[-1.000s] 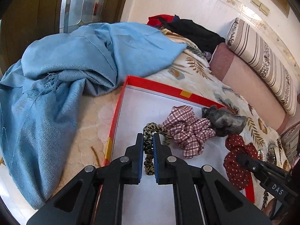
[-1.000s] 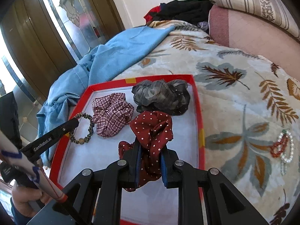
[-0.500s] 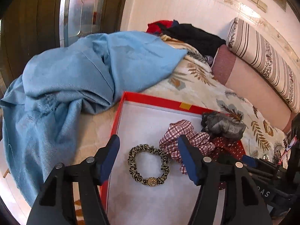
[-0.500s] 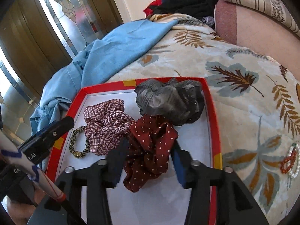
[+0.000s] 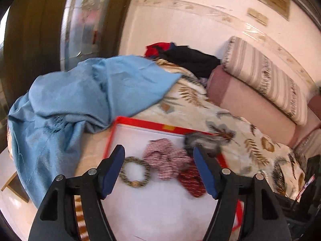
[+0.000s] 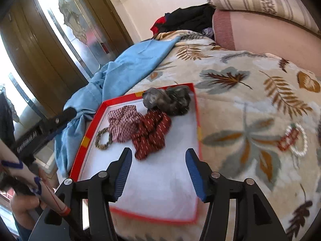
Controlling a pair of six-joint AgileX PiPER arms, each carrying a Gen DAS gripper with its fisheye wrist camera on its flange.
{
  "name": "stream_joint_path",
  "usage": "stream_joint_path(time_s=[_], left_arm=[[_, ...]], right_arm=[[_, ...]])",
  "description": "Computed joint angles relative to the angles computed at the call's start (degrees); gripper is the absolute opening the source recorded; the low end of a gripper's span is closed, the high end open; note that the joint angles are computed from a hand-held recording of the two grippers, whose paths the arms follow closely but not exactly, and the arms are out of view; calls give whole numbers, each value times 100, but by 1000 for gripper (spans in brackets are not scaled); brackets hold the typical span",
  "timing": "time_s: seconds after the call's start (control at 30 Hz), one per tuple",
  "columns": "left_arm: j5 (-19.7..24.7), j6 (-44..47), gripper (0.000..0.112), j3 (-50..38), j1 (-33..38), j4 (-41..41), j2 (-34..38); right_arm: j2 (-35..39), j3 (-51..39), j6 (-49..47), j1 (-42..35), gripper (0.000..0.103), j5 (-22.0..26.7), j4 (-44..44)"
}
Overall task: Organize jewelry
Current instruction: 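Withdraw both grippers from the box toward the jewelry on the bed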
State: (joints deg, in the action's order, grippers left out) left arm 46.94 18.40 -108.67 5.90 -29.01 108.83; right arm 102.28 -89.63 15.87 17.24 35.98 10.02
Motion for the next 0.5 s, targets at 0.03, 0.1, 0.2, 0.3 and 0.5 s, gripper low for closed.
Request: stream_joint_path(time_s=[0.03, 0.1, 0.2, 0.3, 0.5], left_arm=[[-13, 38, 71, 89, -75, -16, -95], [-36, 161, 71, 289, -260, -83, -300], [-180, 270, 72, 686, -671, 1, -637], [-340, 337, 72, 1115, -1145, 154, -932], [-554, 268, 72, 1888, -2152, 646, -1303]], right_arm=[[-231, 319, -108, -50, 60, -119, 115], [-596, 797, -296, -165, 60, -270, 254], [-1231, 1566, -497, -382, 60, -481, 361], [-1870, 2270, -749, -720, 60, -588, 515], [-2917, 3397, -1776, -1933, 60, -688, 1215]])
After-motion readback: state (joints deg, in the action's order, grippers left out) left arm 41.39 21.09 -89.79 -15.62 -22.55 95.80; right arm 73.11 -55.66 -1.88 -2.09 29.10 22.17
